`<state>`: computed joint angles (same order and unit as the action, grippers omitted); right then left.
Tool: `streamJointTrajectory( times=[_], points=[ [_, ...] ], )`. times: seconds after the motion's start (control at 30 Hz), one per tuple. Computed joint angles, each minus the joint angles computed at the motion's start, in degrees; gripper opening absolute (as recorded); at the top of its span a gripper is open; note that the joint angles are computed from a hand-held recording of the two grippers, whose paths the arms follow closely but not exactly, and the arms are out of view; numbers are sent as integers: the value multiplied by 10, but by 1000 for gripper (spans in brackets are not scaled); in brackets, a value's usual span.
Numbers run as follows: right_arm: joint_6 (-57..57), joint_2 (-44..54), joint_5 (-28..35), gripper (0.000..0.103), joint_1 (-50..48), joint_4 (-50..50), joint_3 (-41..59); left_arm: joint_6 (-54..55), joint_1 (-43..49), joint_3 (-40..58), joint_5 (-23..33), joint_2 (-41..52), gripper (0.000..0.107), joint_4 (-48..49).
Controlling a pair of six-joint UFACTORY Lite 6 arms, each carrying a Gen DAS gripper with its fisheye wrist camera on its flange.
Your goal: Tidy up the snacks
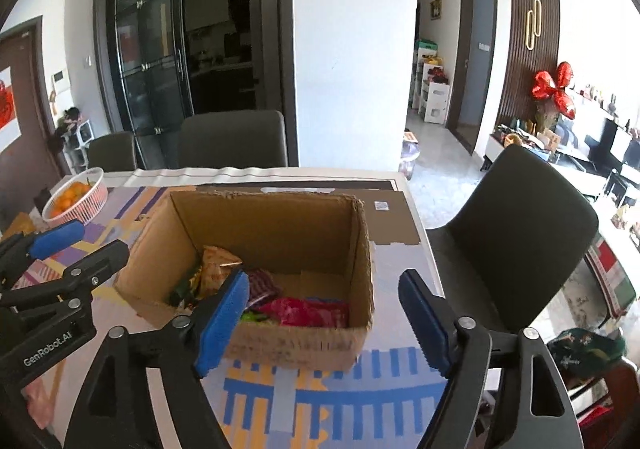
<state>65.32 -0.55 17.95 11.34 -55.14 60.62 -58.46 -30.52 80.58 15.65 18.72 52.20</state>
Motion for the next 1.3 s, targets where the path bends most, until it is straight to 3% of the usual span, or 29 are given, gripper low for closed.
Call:
streamJointTrajectory(
  times=[0.27, 0.5, 0.8, 1.03, 1.3],
  points=[
    [65, -151, 42, 87, 49, -45, -114, -192, -26, -166, -10, -149, 82, 166],
    [174, -291, 176, 89, 174, -118, -218, -256, -59, -293, 8, -279, 91, 211],
    [241, -440, 394, 90, 399, -105, -308, -300, -164, -428, 108, -446, 100, 234],
    [323, -485, 578, 90, 595, -94, -333, -296, -252, -475, 200, -516, 103, 211],
    [381, -494, 692, 90, 725, -70, -340, -313, -343, -497, 295, -560, 103, 197]
  ],
)
